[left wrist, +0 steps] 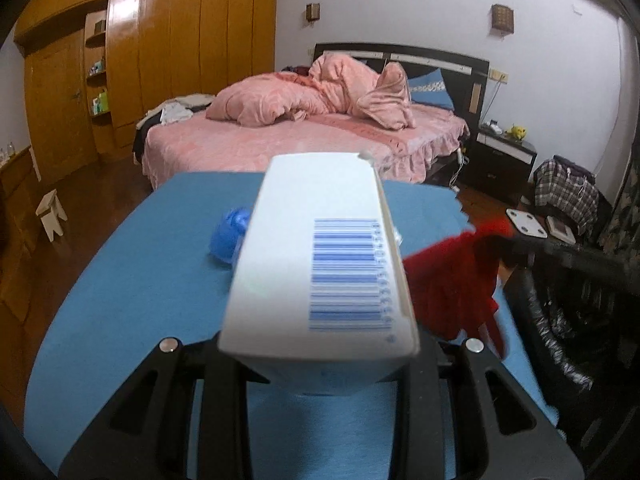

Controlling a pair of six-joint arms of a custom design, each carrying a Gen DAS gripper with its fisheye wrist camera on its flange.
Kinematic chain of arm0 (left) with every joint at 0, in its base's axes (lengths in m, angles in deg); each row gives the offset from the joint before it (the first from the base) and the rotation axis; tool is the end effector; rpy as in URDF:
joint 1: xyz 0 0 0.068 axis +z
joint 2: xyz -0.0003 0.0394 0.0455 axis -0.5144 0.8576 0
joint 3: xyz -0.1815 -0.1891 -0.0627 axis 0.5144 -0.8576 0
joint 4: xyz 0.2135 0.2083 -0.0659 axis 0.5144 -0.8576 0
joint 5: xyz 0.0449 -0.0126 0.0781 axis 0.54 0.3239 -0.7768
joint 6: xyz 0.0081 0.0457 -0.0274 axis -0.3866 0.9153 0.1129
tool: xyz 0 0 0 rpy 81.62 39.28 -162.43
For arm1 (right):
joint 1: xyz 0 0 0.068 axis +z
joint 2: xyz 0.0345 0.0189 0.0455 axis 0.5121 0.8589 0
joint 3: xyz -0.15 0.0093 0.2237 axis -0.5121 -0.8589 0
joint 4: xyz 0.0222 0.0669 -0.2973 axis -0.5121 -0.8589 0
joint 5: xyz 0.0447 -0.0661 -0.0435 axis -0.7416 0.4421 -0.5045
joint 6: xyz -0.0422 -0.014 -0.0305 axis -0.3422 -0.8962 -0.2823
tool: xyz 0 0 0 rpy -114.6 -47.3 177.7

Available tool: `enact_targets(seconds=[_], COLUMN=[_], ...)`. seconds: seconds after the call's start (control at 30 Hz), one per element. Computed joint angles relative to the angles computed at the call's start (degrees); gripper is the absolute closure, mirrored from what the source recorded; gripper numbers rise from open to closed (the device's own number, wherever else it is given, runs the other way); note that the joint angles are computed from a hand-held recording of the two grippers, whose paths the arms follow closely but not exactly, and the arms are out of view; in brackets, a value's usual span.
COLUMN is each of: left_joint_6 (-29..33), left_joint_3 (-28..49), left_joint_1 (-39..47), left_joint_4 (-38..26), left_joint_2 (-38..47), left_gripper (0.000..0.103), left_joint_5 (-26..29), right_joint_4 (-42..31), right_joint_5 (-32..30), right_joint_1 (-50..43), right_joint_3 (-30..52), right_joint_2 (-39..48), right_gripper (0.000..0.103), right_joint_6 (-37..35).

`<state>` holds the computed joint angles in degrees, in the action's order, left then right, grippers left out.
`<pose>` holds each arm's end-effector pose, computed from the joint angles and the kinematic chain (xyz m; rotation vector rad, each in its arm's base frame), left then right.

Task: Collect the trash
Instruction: 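Lift the red glove with the right gripper while the left gripper holds the box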

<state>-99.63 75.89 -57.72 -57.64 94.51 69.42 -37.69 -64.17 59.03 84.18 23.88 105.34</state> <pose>0.2870 -0.1376 0.1495 0.2127 2.2032 -0.1639 0.2894 0.1507 0.1456 -0.0247 2.2378 0.3679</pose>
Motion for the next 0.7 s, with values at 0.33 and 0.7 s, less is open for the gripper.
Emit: enact_targets(seconds=[0.33, 0.7], left_joint_6=[0.3, 0.4], left_joint_3=[-0.7, -0.3], left_joint_1=[0.8, 2.2], left_joint_4=[1.0, 2.4], left_joint_2=[3.7, 5.0], left_gripper=[0.074, 0.074], left_joint_5=[1.3, 0.4], right_joint_4=[-0.7, 2.6], right_joint_5=[5.2, 3.7], right_joint_1=[3.2, -2.3], right_joint_3=[-7.0, 2.8], right_joint_2=[-4.8, 8.5], right_gripper=[0.052, 0.051], right_joint_6=[2.8, 1.6])
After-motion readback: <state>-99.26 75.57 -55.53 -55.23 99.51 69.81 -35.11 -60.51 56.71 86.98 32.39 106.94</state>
